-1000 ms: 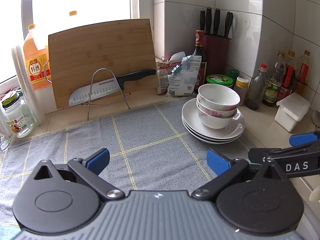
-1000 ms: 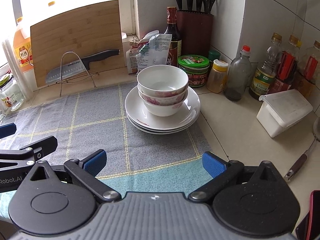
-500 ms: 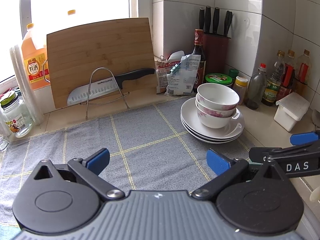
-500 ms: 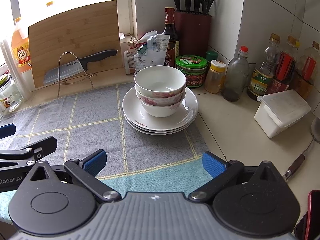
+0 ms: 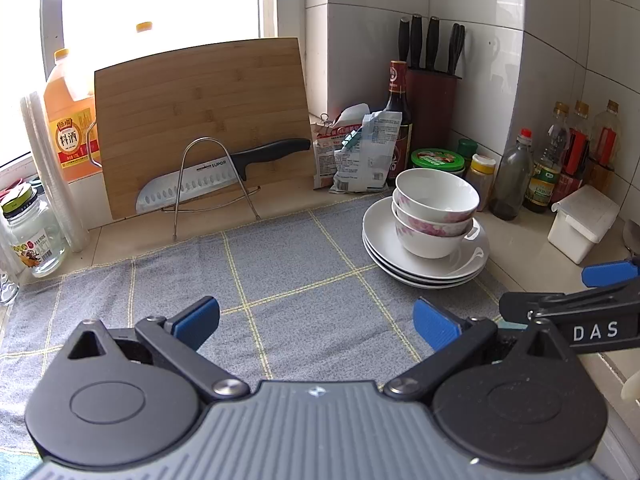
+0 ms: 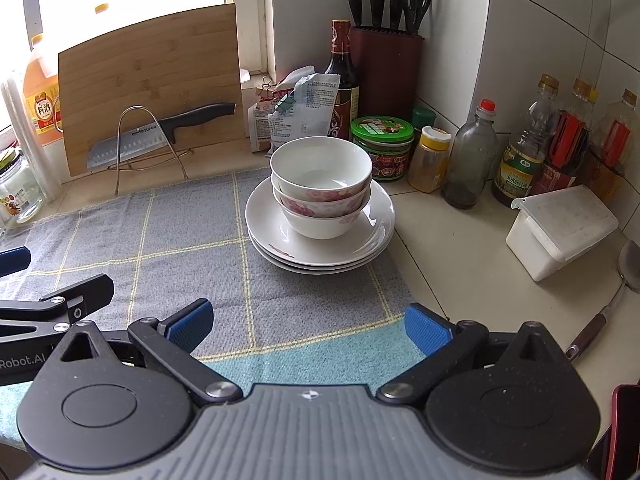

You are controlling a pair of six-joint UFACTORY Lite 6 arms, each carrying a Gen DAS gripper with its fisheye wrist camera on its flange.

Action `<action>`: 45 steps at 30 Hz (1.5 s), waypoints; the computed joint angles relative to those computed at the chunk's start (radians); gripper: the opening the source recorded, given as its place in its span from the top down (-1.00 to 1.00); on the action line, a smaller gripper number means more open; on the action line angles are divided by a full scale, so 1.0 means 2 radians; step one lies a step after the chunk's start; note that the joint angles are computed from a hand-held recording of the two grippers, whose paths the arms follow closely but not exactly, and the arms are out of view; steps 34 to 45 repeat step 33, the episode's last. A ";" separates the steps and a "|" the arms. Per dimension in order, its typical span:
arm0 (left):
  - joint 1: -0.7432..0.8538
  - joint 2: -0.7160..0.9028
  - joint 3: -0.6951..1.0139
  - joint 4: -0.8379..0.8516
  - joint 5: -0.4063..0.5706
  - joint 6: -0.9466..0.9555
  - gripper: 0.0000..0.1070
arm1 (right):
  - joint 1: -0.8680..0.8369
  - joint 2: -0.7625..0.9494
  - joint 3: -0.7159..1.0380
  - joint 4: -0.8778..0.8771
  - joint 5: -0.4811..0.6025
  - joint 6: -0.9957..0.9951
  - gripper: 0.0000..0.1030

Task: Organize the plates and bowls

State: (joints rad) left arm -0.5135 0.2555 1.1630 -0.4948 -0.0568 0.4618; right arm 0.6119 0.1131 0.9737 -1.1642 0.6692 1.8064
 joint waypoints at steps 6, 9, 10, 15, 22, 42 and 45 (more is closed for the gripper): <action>0.001 0.001 0.001 0.054 0.000 -0.054 -0.92 | 0.000 0.000 0.002 0.000 0.003 -0.002 -1.00; 0.002 0.002 0.003 0.070 0.003 -0.070 -0.92 | 0.000 0.000 0.002 -0.002 0.005 -0.003 -1.00; 0.002 0.002 0.002 0.069 0.002 -0.068 -0.92 | -0.001 0.000 0.003 -0.002 0.005 -0.004 -1.00; 0.001 0.001 0.002 0.056 0.001 -0.056 -0.92 | 0.002 -0.001 0.001 -0.004 0.008 -0.001 -1.00; 0.003 0.002 0.003 0.060 0.001 -0.059 -0.92 | 0.004 0.002 0.003 -0.007 0.010 0.002 -1.00; 0.010 0.000 0.003 0.155 0.003 -0.151 -0.92 | 0.013 0.009 0.014 -0.007 0.020 0.002 -1.00; 0.010 0.000 0.003 0.155 0.003 -0.151 -0.92 | 0.013 0.009 0.014 -0.007 0.020 0.002 -1.00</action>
